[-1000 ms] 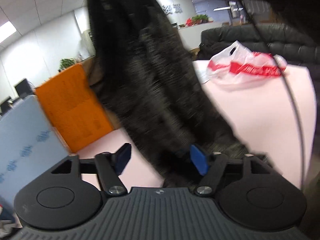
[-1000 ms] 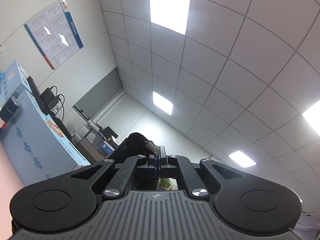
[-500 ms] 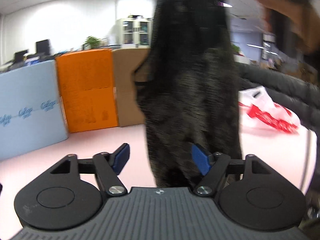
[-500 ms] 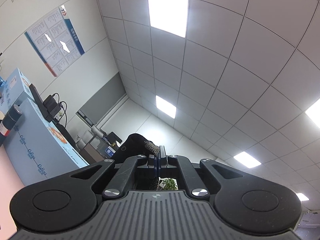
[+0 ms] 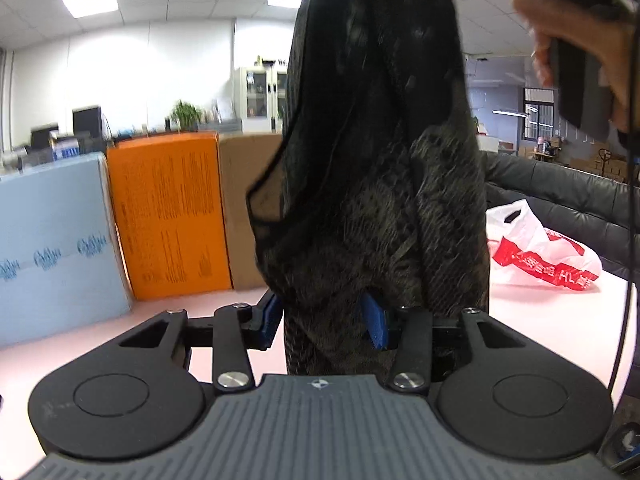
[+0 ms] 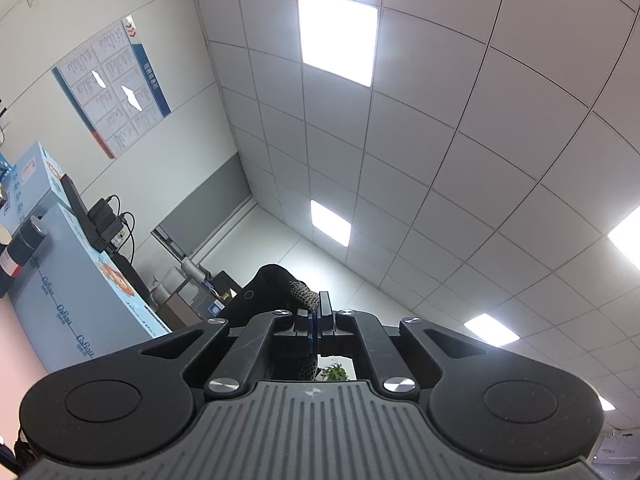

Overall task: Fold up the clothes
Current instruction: 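Raise the shirt high and shake it out with both grippers, then lay the shirt flat on the table and open both grippers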

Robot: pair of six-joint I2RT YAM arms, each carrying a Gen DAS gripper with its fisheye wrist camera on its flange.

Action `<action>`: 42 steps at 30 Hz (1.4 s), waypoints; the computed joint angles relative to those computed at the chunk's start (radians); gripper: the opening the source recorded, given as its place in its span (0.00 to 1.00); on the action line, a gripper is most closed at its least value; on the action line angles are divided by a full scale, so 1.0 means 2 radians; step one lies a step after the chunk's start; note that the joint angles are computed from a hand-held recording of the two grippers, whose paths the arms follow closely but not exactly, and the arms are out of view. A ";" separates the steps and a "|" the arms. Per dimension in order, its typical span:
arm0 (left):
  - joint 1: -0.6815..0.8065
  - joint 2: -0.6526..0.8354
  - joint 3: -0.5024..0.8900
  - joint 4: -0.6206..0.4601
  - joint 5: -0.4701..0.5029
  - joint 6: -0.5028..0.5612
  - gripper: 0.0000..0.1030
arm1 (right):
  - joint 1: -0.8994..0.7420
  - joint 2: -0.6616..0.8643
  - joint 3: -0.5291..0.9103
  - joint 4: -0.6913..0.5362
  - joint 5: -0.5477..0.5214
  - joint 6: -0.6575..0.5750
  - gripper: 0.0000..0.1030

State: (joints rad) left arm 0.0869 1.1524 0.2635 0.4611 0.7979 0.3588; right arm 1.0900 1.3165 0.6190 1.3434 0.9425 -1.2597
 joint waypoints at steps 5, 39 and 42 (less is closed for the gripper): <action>-0.010 -0.044 -0.022 0.007 -0.037 -0.002 0.02 | -0.010 -0.011 -0.008 -0.016 0.005 0.027 0.02; -0.040 0.502 0.627 -0.295 -0.536 0.058 0.32 | -0.418 0.213 0.165 -0.543 -0.230 0.511 0.32; 0.046 0.422 0.455 -0.187 -0.417 0.132 0.46 | -0.401 0.135 0.040 -0.504 -0.209 0.533 0.50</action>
State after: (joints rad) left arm 0.1797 1.9969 1.1735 0.0872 -0.0363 0.6232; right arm 0.2887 1.5875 0.7000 0.3353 0.5244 -0.1930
